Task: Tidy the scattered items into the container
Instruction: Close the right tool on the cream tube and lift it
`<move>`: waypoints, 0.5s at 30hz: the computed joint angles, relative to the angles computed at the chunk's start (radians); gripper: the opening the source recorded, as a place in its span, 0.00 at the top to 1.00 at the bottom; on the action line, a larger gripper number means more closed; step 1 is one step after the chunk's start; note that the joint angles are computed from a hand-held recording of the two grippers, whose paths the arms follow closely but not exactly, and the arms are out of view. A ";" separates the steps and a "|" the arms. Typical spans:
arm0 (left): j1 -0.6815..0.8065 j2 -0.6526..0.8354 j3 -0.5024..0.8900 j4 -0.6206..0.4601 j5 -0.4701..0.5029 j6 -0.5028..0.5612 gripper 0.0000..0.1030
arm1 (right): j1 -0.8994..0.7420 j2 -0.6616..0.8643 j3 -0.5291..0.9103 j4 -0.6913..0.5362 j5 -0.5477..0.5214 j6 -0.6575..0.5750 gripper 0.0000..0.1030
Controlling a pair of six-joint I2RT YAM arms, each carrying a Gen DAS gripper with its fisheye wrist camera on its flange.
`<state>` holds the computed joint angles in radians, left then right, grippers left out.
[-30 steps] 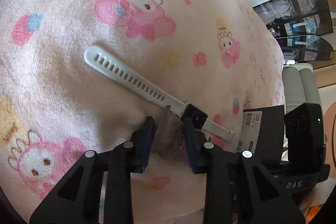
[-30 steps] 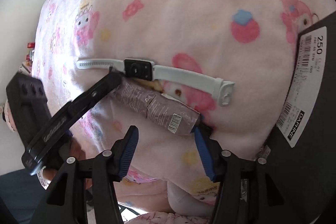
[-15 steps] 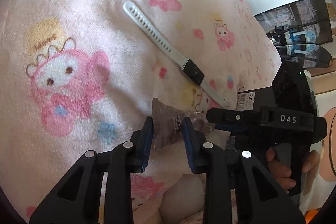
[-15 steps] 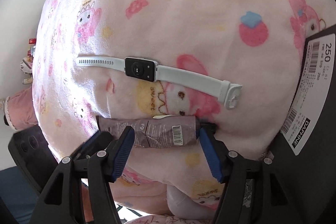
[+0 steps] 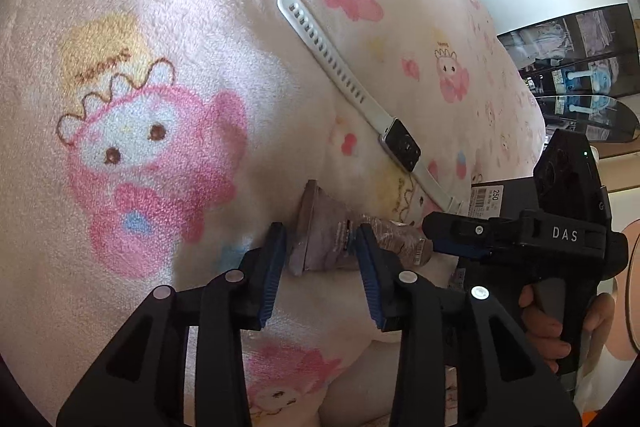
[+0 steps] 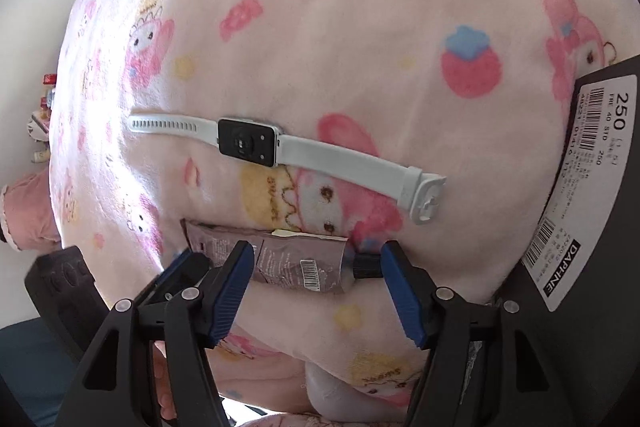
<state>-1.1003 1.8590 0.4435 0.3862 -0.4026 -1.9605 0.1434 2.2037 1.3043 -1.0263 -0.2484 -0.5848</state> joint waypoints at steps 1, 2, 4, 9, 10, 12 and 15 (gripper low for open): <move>0.010 0.004 0.008 -0.008 0.007 0.010 0.62 | 0.005 0.006 0.008 -0.007 -0.005 0.006 0.37; 0.017 0.012 0.015 -0.006 0.015 0.013 0.61 | 0.004 0.014 0.019 -0.013 -0.007 0.007 0.37; 0.022 0.025 0.034 -0.021 0.022 0.021 0.60 | -0.003 0.028 0.037 -0.024 0.000 0.006 0.37; 0.017 0.032 0.017 0.008 0.015 0.021 0.60 | -0.015 0.051 0.086 -0.047 0.065 -0.053 0.36; 0.018 0.034 0.011 0.019 0.015 0.026 0.59 | -0.007 0.051 0.076 -0.042 0.062 -0.045 0.36; 0.024 0.038 0.000 0.051 0.017 0.038 0.59 | -0.016 0.093 0.123 -0.082 0.026 -0.031 0.36; 0.037 0.041 -0.012 0.106 0.039 0.083 0.55 | -0.010 0.105 0.138 -0.098 0.015 -0.038 0.35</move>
<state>-1.0632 1.9001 0.4311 0.4922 -0.3633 -1.8779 0.1329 2.3083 1.4426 -1.1241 -0.2337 -0.6228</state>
